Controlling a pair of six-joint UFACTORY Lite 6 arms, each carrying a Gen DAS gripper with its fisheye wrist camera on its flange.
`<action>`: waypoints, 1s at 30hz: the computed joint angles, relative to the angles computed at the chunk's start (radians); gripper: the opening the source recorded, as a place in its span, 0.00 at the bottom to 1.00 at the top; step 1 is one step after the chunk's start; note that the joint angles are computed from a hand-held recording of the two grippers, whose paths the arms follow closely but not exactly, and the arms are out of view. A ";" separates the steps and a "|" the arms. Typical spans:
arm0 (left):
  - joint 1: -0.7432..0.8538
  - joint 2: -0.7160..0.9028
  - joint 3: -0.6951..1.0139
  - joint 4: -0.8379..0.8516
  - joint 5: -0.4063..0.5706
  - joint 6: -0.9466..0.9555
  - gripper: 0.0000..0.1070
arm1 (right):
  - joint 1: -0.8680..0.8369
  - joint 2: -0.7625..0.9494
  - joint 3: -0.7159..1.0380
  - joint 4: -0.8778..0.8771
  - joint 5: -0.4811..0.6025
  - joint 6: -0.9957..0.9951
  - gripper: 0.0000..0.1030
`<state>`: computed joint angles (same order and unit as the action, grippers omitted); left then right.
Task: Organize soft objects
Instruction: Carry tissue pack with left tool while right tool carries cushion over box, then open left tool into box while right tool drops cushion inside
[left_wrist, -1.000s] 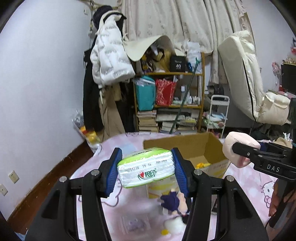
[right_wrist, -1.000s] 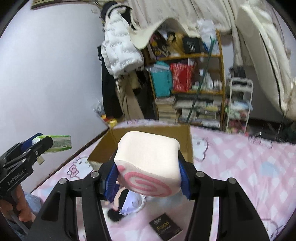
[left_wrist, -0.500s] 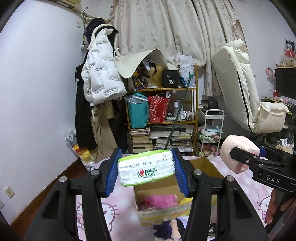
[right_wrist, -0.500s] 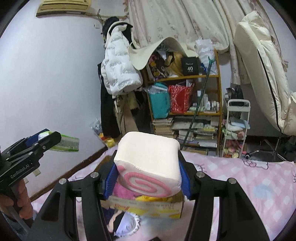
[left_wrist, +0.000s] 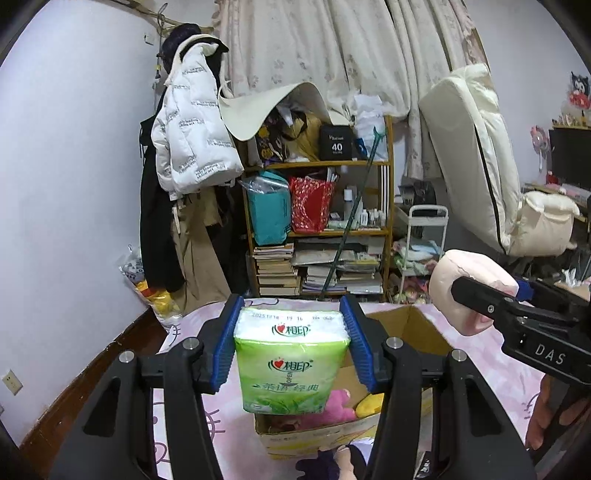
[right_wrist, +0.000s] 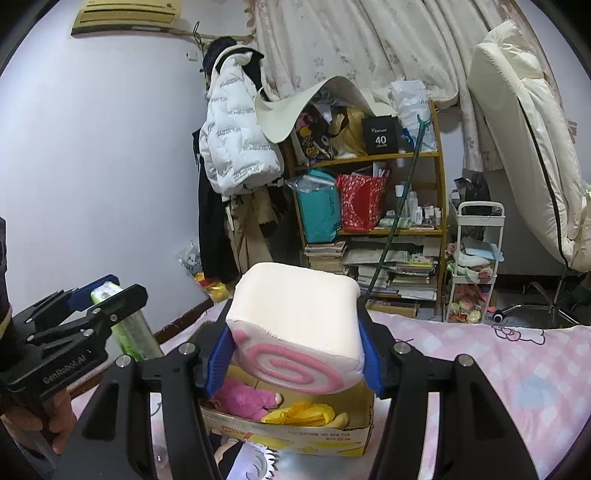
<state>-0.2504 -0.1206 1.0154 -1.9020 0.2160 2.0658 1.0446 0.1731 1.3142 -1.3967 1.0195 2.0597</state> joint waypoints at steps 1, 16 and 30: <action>-0.001 0.016 0.006 -0.002 0.001 0.001 0.49 | -0.003 0.005 -0.001 0.000 -0.007 0.002 0.60; 0.019 0.227 0.116 0.384 0.030 -0.403 0.49 | -0.081 0.076 -0.023 0.041 -0.144 -0.005 0.62; -0.004 0.259 0.119 0.583 -0.037 -0.607 0.65 | -0.165 0.075 -0.062 0.109 -0.302 -0.025 0.71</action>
<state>-0.2540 0.1384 1.1345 -1.3185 0.1786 1.4587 0.8800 0.2481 1.2525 -1.2877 0.7177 2.0346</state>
